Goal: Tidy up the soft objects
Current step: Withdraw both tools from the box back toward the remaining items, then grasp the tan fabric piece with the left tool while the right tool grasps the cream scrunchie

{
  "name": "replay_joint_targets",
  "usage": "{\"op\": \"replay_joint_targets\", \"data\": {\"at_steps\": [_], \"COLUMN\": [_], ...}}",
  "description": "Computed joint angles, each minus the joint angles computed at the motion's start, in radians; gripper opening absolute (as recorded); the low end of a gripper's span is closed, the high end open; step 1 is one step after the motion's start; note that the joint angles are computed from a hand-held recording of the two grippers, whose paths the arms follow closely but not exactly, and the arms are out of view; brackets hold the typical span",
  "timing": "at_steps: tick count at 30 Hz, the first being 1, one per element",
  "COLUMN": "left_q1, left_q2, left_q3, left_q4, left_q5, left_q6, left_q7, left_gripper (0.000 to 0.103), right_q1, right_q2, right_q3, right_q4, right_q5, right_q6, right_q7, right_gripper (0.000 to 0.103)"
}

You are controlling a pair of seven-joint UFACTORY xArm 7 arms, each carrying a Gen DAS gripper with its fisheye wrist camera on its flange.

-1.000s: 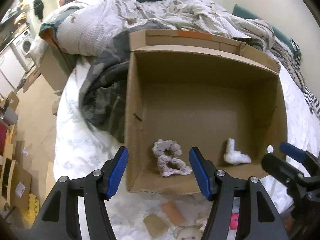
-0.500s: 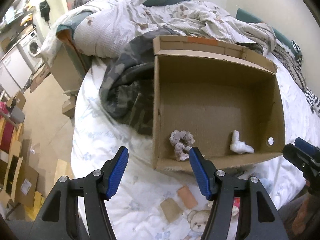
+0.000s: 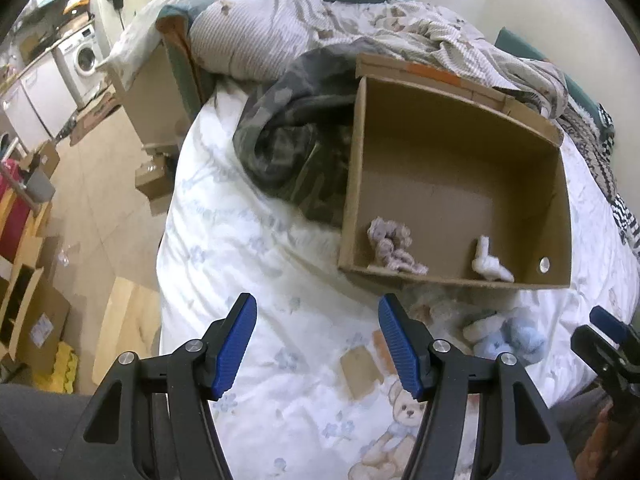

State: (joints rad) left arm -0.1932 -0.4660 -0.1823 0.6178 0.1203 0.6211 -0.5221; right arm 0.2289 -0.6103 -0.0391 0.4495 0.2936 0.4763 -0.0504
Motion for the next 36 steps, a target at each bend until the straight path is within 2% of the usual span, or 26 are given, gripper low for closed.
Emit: {"op": "replay_joint_targets", "data": {"at_steps": [9,14,19,23,24,25,26,27,29,33,36], "left_q1": [0.007,-0.038,-0.086,-0.088,-0.088,-0.089,-0.09,-0.093,-0.104,-0.106,-0.109], "left_q2": [0.04,0.137,0.251,0.308,0.314,0.324,0.33,0.334,0.343,0.338,0.317], "left_q3": [0.048,0.084,0.087,0.061,0.057,0.051,0.045,0.045,0.05,0.04,0.047], "left_q4": [-0.025,-0.013,0.021,0.041,0.047,0.054,0.061,0.064,0.072,0.076,0.072], "left_q5": [-0.066,-0.211,-0.36,-0.369,-0.363,-0.349,-0.328,-0.328,-0.37,-0.339,-0.361], "left_q6": [0.078,0.083,0.071,0.075,0.08,0.083,0.085,0.083,0.078,0.08,0.078], "left_q7": [0.021,0.065,0.12,0.086,0.077,0.066,0.059,0.067,0.116,0.105,0.127], "left_gripper": [0.06,0.06,0.06,0.058,0.053,0.049,0.044,0.033,0.02,0.009,0.007], "right_q1": [0.009,0.026,0.013,0.035,0.047,0.053,0.057,0.055,0.042,0.015,-0.009], "right_q2": [0.016,0.056,0.093,0.123,0.136,0.153,0.175,0.199,0.25,0.322,0.364], "right_q3": [-0.036,-0.04,-0.051,-0.11,-0.136,-0.153,-0.168,-0.171,-0.152,-0.083,-0.018], "right_q4": [-0.011,0.009,0.025,0.041,0.047,0.057,0.068,0.08,0.103,0.131,0.154], "right_q5": [0.093,0.13,0.167,0.279,0.337,0.383,0.424,0.447,0.454,0.462,0.431], "right_q6": [0.069,0.077,0.099,0.158,0.187,0.221,0.26,0.297,0.356,0.372,0.356], "right_q7": [0.04,0.013,0.0,-0.073,-0.109,-0.137,-0.162,-0.175,-0.171,-0.163,-0.147], "right_gripper": [0.103,0.103,0.103,0.103,0.102,0.097,0.081,0.065,0.053,0.053,0.053]}}
